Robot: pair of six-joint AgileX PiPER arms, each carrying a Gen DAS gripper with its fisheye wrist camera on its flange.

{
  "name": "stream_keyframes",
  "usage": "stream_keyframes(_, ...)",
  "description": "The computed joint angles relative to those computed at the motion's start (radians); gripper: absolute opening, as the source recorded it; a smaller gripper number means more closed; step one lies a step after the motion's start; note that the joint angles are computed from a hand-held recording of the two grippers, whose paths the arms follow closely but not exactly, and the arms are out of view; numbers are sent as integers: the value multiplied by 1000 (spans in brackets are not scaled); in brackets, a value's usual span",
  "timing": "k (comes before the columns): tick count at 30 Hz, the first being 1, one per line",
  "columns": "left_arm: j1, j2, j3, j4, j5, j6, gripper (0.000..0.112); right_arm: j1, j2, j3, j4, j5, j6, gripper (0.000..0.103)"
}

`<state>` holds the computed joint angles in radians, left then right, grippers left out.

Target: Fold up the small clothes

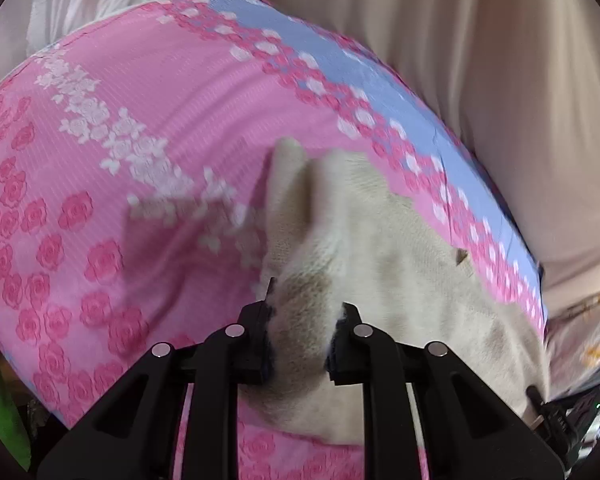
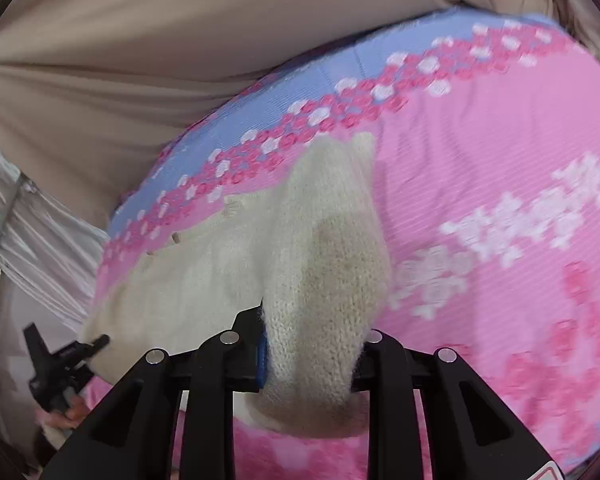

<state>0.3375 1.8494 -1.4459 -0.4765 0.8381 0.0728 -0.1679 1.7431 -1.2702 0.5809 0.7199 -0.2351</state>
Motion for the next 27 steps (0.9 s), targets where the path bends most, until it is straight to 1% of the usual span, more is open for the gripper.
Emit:
stream_keyframes(1, 2, -3, 39, -1, -11, 6, 18, 5, 9, 10, -81, -8, 32, 24)
stream_keyframes(3, 5, -1, 120, 19, -45, -4, 18, 3, 80, 11, -139, 10, 29, 29)
stream_keyframes(4, -1, 9, 170, 53, -88, -25, 19, 12, 130, 5, -194, 23, 56, 32)
stream_keyframes(5, 0, 10, 212, 47, -129, -9, 24, 15, 148, 12, -226, 20, 75, 34)
stream_keyframes(6, 10, -12, 255, 8, -165, 32, 24, 15, 127, 27, -219, 2, 78, 37)
stream_keyframes(7, 13, -26, 260, 9, -163, 39, 25, 20, 94, 32, -225, -10, 98, 37)
stream_keyframes(10, -2, -78, 241, 96, -163, -27, 24, 73, 8, 6, -370, -54, 207, 38)
stream_keyframes(11, -4, -88, 237, 106, -164, -26, 24, 94, -4, -17, -416, -59, 229, 38)
stream_keyframes(12, -12, -83, 219, 128, -156, -39, 24, 106, 3, -55, -423, -42, 217, 38)
stream_keyframes(13, -17, -64, 191, 150, -137, -66, 24, 104, 30, -97, -391, -22, 178, 37)
stream_keyframes(14, -16, -54, 179, 142, -126, -76, 24, 112, 69, -134, -393, -8, 176, 37)
stream_keyframes(15, -1, -46, 176, 113, -115, -66, 24, 125, 130, -180, -436, 11, 202, 37)
stream_keyframes(16, 26, -34, 172, 70, -103, -43, 24, 146, 181, -204, -518, 16, 257, 35)
stream_keyframes(17, 32, -26, 166, 51, -95, -43, 25, 147, 252, -236, -571, 26, 275, 32)
stream_keyframes(18, 38, -15, 154, 37, -83, -45, 25, 139, 292, -237, -583, 24, 292, 30)
stream_keyframes(19, 40, -8, 144, 30, -73, -44, 26, 121, 292, -243, -556, 13, 320, 30)
stream_keyframes(20, 42, -3, 130, 34, -57, -47, 28, 108, 266, -240, -518, 23, 323, 30)
stream_keyframes(21, 43, -6, 125, 44, -49, -53, 29, 112, 231, -237, -519, 31, 347, 29)
stream_keyframes(22, 54, -14, 124, 38, -48, -47, 32, 118, 190, -227, -488, 25, 332, 30)
stream_keyframes(23, 65, -24, 126, 25, -57, -43, 36, 124, 168, -236, -422, 39, 282, 31)
stream_keyframes(25, 83, -23, 110, -7, -65, -30, 38, 171, 180, -306, -342, 119, 217, 31)
stream_keyframes(27, 88, 11, 63, -21, -47, -30, 40, 234, 214, -361, -300, 163, 190, 31)
